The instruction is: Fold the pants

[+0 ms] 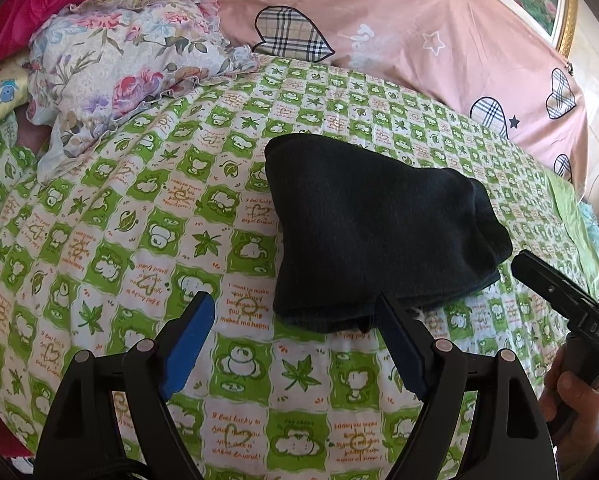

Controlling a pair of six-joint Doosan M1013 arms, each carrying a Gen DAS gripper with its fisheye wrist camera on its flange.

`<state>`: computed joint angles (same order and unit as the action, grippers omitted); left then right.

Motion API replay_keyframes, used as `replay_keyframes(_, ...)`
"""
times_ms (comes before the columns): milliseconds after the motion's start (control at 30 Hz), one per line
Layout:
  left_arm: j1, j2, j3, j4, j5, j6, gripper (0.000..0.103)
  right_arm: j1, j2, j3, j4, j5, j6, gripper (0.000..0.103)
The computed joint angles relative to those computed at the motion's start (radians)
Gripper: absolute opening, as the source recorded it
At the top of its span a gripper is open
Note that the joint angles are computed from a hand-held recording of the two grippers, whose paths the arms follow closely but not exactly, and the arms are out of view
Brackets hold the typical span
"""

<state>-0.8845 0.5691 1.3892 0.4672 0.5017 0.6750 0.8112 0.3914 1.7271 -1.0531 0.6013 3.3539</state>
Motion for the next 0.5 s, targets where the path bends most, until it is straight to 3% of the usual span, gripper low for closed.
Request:
replay_keyframes(233, -0.017, -0.015, 0.026, 0.08, 0.014, -0.077, 0.084, 0.025, 0.005, -0.013, -0.002, 0.032, -0.043, 0.099)
replay_keyframes(500, -0.061, -0.022, 0.051, 0.373, 0.076, -0.356, 0.085, 0.045, 0.013, 0.0, -0.046, 0.035, -0.021, 0.102)
